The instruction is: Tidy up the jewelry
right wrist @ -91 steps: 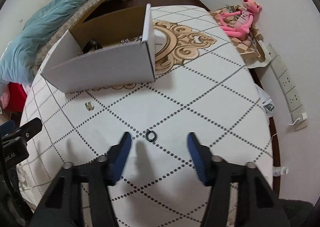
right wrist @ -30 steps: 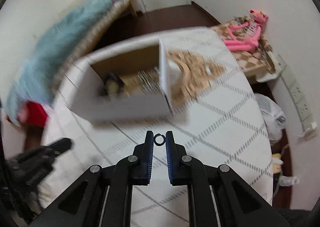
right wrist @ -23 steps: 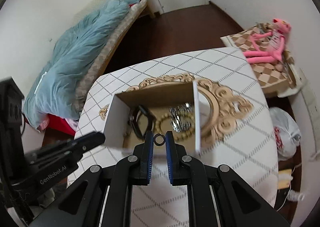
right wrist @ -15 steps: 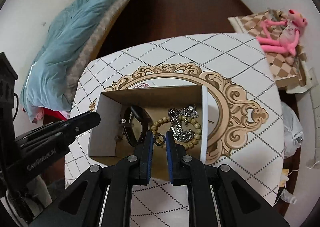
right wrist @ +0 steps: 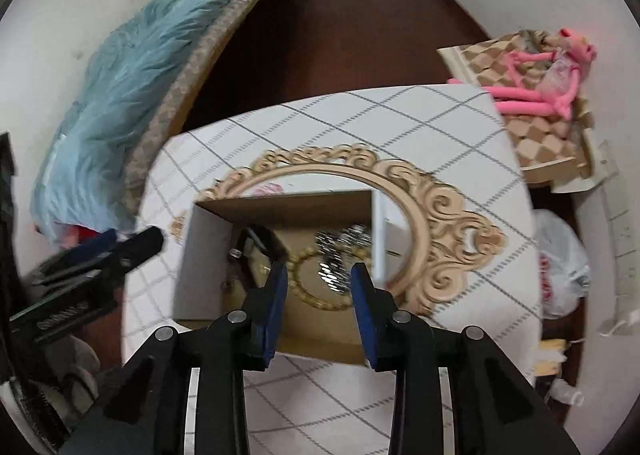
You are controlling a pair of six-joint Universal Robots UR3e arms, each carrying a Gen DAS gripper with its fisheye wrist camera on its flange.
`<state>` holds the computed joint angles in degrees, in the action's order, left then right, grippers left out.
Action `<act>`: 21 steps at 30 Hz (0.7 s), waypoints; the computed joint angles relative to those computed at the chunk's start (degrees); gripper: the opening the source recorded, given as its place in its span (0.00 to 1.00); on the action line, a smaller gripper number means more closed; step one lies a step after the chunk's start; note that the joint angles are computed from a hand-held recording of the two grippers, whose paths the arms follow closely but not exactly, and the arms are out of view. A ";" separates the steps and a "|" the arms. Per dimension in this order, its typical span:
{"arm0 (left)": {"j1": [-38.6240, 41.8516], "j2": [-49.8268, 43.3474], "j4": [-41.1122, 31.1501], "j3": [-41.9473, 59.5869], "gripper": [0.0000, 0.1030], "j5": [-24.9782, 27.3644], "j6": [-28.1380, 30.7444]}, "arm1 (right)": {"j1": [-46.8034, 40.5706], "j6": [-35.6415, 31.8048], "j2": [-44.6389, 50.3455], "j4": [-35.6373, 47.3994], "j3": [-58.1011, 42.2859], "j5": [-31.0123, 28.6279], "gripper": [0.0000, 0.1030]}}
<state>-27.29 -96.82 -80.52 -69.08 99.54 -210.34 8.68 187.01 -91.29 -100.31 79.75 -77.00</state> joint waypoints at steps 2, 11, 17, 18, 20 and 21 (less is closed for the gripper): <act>-1.42 0.87 -0.24 -1.39 0.98 2.43 -1.12 | 2.21 1.13 -0.75 -0.06 0.70 -4.93 0.61; -7.37 3.19 -1.38 -6.30 1.00 8.53 -6.13 | 8.88 5.62 -3.28 -0.17 5.04 -19.16 0.97; -9.63 4.04 -4.09 -4.37 1.00 9.76 -9.11 | 10.16 6.97 -5.37 2.62 4.05 -21.12 0.99; -10.17 4.46 -4.90 -3.61 1.00 10.04 -9.71 | 10.65 7.35 -5.48 3.20 3.50 -21.30 0.99; -11.54 4.58 -6.60 -1.67 1.00 11.24 -10.71 | 11.26 8.02 -6.71 4.71 2.57 -21.50 0.99; -12.38 4.68 -7.73 -0.46 1.00 11.92 -11.30 | 11.68 8.37 -7.37 5.67 1.89 -21.65 0.99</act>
